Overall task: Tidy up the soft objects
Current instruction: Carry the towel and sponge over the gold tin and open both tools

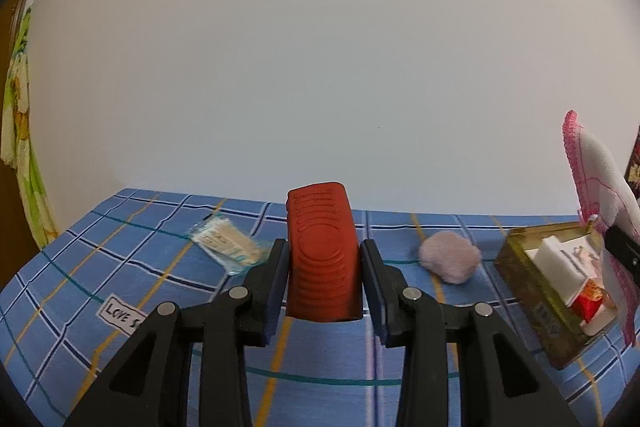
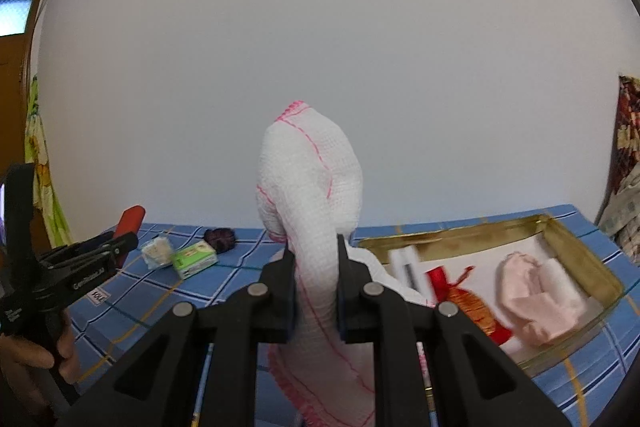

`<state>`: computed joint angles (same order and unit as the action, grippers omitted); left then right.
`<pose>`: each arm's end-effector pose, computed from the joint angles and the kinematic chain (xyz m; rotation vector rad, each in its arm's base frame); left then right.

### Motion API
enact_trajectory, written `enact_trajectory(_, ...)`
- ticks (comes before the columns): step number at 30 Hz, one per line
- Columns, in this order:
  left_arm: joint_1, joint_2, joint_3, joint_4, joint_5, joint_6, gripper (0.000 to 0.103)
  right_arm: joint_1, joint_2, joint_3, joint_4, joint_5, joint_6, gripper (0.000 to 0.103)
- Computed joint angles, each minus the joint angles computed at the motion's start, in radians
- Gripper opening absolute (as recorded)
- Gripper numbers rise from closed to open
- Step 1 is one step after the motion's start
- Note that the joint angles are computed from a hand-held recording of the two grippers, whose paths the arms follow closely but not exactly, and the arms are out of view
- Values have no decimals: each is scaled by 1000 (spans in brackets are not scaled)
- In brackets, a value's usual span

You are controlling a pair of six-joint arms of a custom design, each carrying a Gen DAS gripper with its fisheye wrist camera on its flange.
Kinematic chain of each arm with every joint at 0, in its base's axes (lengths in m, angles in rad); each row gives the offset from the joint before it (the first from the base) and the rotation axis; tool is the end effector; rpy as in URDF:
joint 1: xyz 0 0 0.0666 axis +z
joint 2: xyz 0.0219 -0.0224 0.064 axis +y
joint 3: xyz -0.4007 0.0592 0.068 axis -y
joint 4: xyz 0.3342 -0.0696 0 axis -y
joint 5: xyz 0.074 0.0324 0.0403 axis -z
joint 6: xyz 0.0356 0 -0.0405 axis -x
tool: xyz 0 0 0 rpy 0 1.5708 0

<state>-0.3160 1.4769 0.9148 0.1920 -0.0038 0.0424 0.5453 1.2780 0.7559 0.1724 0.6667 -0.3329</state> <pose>0.4152 -0.1360 0.3180 0.2632 1.9302 -0.2341 0.3166 0.1659 0.3321 0.2418 1.8276 -0.0286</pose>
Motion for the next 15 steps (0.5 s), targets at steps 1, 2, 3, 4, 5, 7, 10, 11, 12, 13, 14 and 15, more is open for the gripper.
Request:
enact_trajectory(1, -7, -2, -1, 0, 3, 3, 39, -5, -12, -9, 1, 12, 4, 15)
enact_trajectory(2, -16, -4, -1, 0, 7, 5, 39, -12, -22, -14, -1, 13, 5, 15)
enact_trajectory(3, -29, -5, -1, 0, 8, 7, 39, -19, -26, -17, -1, 16, 1, 15)
enact_trajectory(4, -40, -7, -1, 1, 6, 9, 39, -31, -40, -26, -5, 19, -4, 15)
enact_trajectory(5, -52, -9, -2, 3, 3, 9, 39, -40, -49, -32, -9, 20, -4, 15)
enact_trajectory(7, -76, -11, 0, 3, 2, 7, 39, -62, -71, -43, -23, 25, -6, 15)
enact_trajectory(10, -116, -13, 9, 0, -5, 6, 39, -104, -103, -69, -22, 28, 4, 15)
enact_trajectory(11, -129, -12, 13, -1, -5, 7, 39, -116, -115, -76, -23, 29, 7, 15)
enact_trajectory(12, -145, -10, 19, -4, -5, 8, 39, -131, -125, -83, -24, 29, 11, 15)
enact_trajectory(13, -161, -7, 24, -7, -8, 7, 39, -146, -135, -89, -27, 31, 14, 15)
enact_trajectory(14, -172, -4, 27, -7, -7, 6, 39, -174, -146, -99, -25, 18, 18, 15)
enact_trajectory(15, -185, -5, 30, -11, -10, 7, 39, -192, -155, -106, -28, 12, 17, 15)
